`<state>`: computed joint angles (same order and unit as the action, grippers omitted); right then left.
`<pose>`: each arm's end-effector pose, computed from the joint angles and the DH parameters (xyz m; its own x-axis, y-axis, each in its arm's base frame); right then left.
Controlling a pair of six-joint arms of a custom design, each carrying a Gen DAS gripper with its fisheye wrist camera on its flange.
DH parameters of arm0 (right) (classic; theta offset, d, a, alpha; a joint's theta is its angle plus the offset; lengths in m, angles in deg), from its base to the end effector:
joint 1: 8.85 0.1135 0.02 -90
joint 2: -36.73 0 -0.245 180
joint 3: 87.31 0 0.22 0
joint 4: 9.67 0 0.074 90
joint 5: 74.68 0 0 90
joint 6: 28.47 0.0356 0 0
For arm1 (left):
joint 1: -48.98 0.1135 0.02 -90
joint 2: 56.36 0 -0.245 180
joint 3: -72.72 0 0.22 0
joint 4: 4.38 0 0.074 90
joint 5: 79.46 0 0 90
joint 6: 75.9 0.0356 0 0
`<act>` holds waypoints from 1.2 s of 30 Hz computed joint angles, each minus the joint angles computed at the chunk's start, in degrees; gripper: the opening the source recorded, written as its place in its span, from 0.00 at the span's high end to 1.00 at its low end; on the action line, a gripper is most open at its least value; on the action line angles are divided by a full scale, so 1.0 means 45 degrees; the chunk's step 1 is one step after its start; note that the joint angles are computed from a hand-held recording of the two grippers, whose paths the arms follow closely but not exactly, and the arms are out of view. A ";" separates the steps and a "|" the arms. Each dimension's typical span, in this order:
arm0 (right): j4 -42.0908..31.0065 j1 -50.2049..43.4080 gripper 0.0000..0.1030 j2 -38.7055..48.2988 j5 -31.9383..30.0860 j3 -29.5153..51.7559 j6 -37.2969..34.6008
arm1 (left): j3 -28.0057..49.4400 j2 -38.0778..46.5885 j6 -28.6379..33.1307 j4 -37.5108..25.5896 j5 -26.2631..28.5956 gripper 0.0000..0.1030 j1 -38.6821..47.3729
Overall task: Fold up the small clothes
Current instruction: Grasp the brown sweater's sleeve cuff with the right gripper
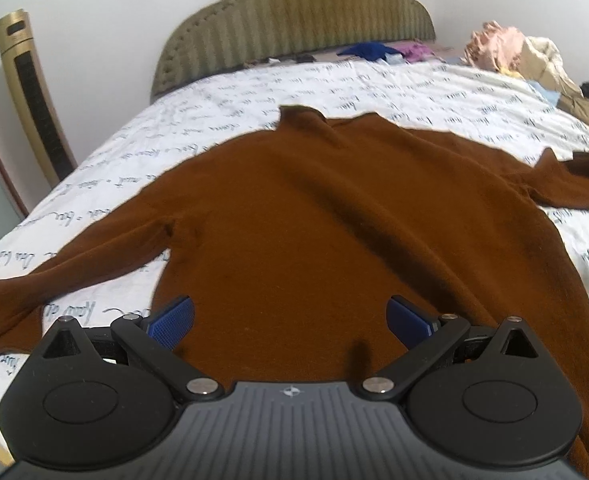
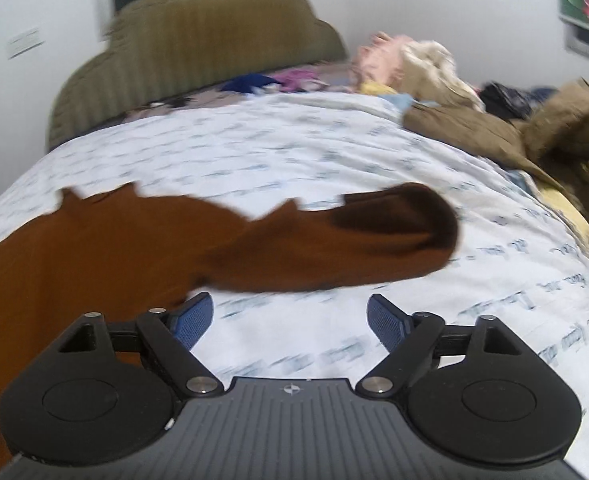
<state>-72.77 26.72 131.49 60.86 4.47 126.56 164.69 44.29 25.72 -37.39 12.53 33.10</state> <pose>0.2589 0.1539 0.2558 -0.4698 0.4446 -0.7626 0.6014 0.7936 0.0921 0.3503 -0.1009 0.2482 -0.5665 0.3704 -0.7361 0.4211 0.8980 0.1278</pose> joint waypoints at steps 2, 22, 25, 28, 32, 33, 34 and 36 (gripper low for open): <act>0.0946 -0.1004 0.07 -0.0851 -0.0240 -0.1249 -0.0202 | 0.0161 0.0148 0.0017 -0.0085 0.0007 0.00 -0.0116; 0.4961 -0.8280 0.57 -0.0309 -0.3625 -0.2917 -0.6695 | 0.8723 0.5972 -0.0568 -0.3626 -0.1109 0.00 -0.5146; 0.5968 -0.8978 0.78 -0.0350 -0.5256 -0.3380 -0.7162 | 0.7732 0.5736 -0.0395 -0.2744 -0.1023 0.00 -0.5418; 0.6560 -0.9182 0.81 -0.0567 -0.5777 -0.3704 -0.7319 | 0.8411 0.6345 -0.0545 -0.3131 -0.1073 0.00 -0.5430; 0.7043 -0.9058 0.85 -0.1369 -0.5912 -0.4303 -0.7428 | 0.9117 0.6727 -0.1281 -0.3593 -0.1069 0.00 -0.5093; 0.7075 -0.8972 0.86 -0.1586 -0.5850 -0.4403 -0.7463 | 0.8902 0.6562 -0.1392 -0.3482 -0.1048 0.00 -0.4979; 0.7132 -0.8876 0.86 -0.1832 -0.5782 -0.4505 -0.7475 | 0.8594 0.6352 -0.1434 -0.3316 -0.1083 0.00 -0.4870; 0.7282 -0.8640 0.86 -0.2312 -0.5621 -0.4642 -0.7453 | 0.8031 0.5984 -0.1461 -0.2979 -0.1237 0.00 -0.4660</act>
